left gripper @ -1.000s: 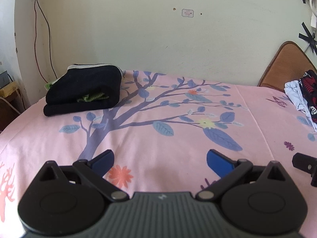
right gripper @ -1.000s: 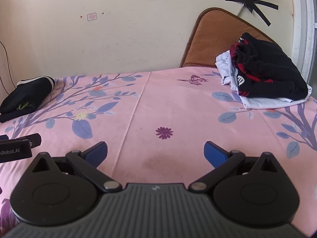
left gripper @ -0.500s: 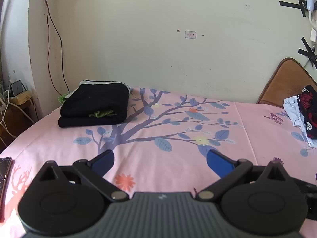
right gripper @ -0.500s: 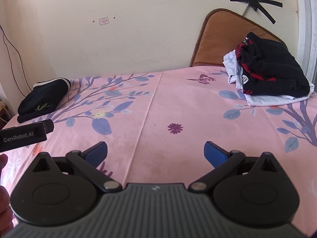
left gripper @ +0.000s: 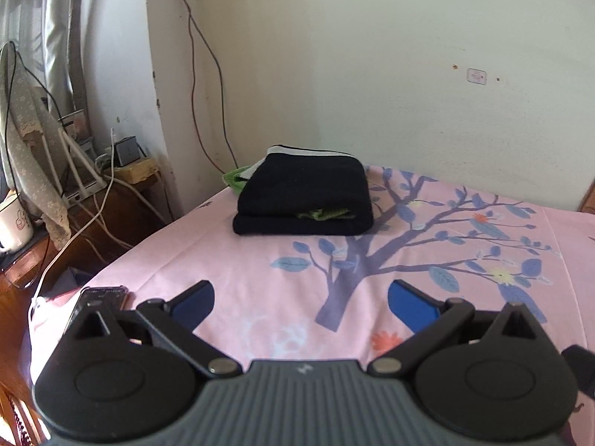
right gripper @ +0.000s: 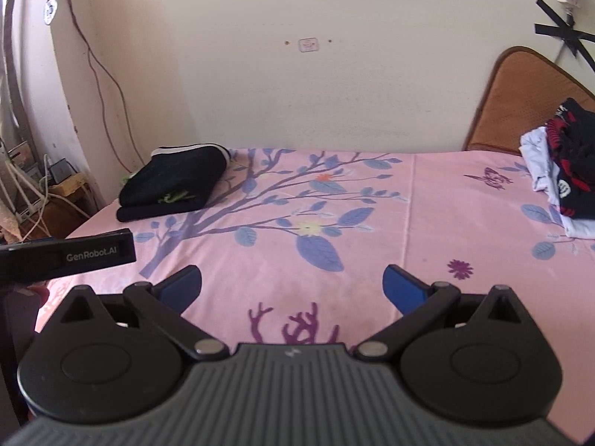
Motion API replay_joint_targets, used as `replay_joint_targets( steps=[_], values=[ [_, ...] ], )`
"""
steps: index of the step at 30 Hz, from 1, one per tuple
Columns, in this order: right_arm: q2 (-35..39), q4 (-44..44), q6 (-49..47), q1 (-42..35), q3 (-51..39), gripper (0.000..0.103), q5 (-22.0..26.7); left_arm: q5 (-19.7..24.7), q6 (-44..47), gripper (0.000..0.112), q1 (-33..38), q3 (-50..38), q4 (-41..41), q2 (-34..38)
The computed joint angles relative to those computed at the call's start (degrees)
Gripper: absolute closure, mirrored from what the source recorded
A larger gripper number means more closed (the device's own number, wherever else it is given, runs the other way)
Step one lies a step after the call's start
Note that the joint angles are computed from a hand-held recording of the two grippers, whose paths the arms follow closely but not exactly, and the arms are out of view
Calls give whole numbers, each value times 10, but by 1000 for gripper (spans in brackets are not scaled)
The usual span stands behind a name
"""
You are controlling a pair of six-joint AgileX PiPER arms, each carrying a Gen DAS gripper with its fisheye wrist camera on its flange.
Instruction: Fold small clothes
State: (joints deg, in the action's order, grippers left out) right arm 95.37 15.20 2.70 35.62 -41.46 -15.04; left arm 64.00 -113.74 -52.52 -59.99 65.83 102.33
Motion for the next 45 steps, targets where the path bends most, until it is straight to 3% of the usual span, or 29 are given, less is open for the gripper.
replay_joint_targets(
  steps=[11,33,45],
  values=[
    [-24,-96,97,7,7,0,11,-21,31,9,12,9,-32,-30],
    [-37,-174,186,-16,32,0,3,-27,67,9,-3,-19,-58,-15],
    [-33,-169,181,-12,29,0,1,-23,50,9,-4,-5,-45,-20]
  ],
)
